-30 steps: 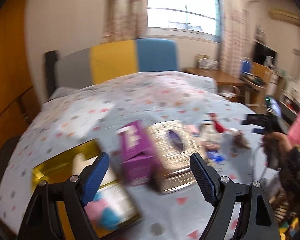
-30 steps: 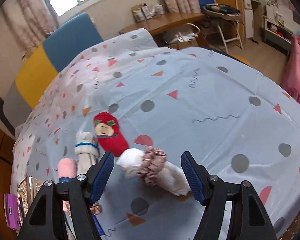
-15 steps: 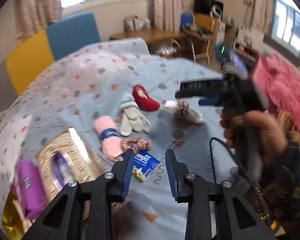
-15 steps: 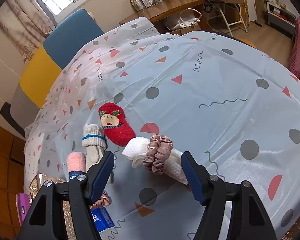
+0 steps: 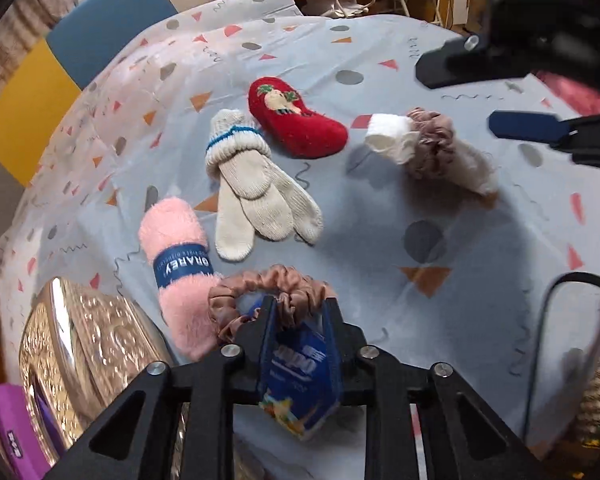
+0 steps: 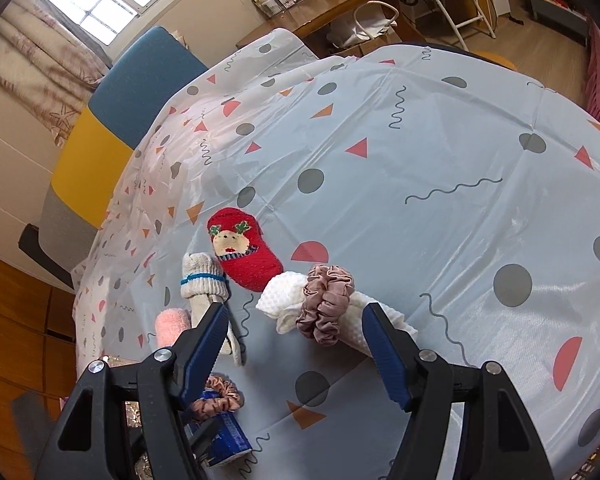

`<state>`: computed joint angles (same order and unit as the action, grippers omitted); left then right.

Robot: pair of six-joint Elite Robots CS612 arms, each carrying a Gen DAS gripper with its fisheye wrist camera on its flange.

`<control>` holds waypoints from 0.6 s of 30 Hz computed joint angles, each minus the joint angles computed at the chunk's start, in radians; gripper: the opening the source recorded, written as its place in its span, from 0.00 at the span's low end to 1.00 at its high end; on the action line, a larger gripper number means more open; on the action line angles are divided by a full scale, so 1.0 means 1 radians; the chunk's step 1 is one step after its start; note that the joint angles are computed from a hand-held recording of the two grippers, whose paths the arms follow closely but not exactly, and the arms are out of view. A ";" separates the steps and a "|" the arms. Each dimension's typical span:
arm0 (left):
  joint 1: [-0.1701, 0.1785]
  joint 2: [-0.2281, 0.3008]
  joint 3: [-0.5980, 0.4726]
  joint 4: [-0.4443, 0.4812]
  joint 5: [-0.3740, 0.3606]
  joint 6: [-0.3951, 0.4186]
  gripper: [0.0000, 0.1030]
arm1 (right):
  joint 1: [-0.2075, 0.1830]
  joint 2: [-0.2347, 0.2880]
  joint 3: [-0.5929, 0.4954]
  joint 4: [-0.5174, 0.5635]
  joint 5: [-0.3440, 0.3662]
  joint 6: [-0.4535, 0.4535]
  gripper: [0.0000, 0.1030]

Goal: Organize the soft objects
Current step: 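Grasp the brown scrunchie with the left gripper while the right grasps the pink towel roll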

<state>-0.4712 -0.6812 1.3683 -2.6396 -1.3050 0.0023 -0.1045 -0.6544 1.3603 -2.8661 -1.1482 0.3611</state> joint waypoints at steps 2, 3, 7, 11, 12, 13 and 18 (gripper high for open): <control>0.002 -0.004 0.012 -0.040 -0.042 0.001 0.04 | -0.001 0.000 0.001 -0.008 0.004 0.004 0.68; 0.003 -0.015 0.033 -0.086 -0.062 -0.007 0.04 | -0.002 0.000 0.002 -0.010 0.002 0.004 0.68; 0.007 -0.056 0.104 -0.225 -0.131 -0.052 0.04 | -0.002 0.000 0.005 -0.029 0.004 0.003 0.68; 0.018 -0.099 0.171 -0.334 -0.190 -0.127 0.04 | 0.003 -0.002 0.005 -0.034 0.003 -0.029 0.68; 0.023 -0.115 0.197 -0.368 -0.209 -0.149 0.04 | 0.005 -0.002 0.003 -0.029 0.001 -0.045 0.68; 0.026 -0.121 0.203 -0.379 -0.214 -0.158 0.04 | 0.008 -0.001 0.002 -0.026 0.002 -0.063 0.68; 0.036 -0.166 0.280 -0.473 -0.221 -0.204 0.04 | 0.023 0.004 -0.015 0.030 0.061 -0.201 0.63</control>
